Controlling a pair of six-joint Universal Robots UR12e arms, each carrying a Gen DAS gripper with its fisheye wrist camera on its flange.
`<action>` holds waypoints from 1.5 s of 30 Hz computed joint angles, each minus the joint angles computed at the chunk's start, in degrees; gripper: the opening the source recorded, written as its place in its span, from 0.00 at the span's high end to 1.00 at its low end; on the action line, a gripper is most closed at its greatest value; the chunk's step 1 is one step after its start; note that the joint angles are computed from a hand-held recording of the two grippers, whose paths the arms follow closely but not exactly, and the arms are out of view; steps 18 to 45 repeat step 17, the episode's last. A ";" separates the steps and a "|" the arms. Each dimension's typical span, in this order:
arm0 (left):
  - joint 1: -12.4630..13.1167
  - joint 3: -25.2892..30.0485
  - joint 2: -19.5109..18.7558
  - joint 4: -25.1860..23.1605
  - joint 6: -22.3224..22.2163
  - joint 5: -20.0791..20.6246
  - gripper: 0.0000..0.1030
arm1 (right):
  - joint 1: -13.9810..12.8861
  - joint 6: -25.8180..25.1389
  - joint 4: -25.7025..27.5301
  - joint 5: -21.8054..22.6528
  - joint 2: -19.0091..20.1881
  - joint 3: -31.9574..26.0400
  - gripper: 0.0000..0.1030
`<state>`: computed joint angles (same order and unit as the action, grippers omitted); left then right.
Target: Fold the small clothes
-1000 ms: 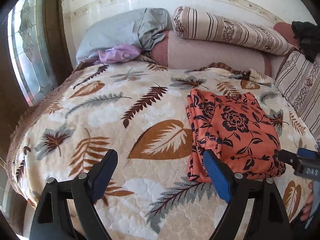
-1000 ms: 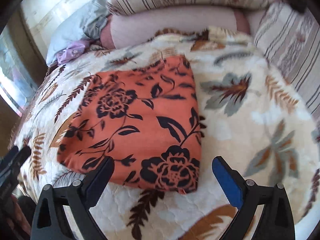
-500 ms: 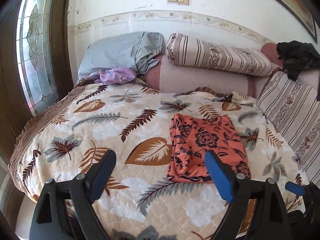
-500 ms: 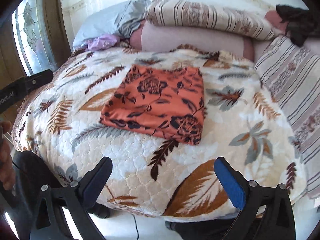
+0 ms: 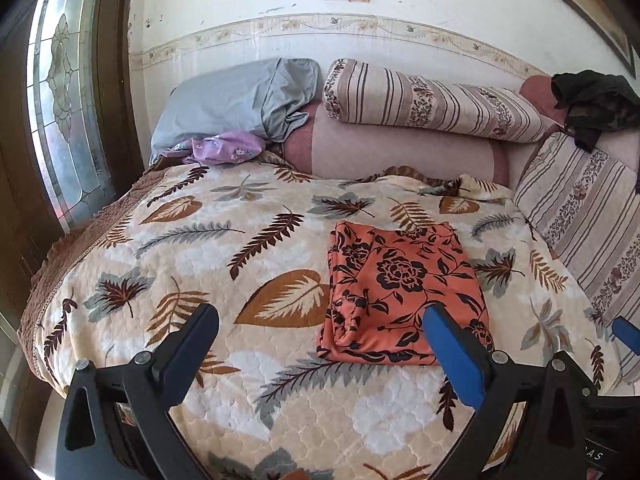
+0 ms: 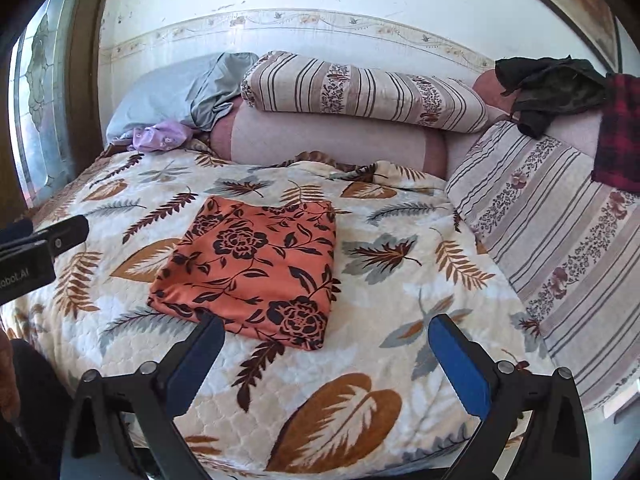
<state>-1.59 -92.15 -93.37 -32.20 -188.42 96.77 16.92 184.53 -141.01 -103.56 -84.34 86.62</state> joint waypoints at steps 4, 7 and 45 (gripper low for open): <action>-0.36 1.70 -1.05 -3.09 1.76 -0.54 0.01 | -0.09 -1.25 0.40 0.11 0.53 -0.14 0.00; -0.92 2.47 -1.78 -3.56 2.48 0.69 0.01 | -0.37 -1.76 0.51 0.70 0.88 -0.43 0.00; -1.85 4.30 -3.85 -1.24 5.10 1.97 0.01 | -0.60 -3.95 0.15 1.62 3.11 -3.19 0.00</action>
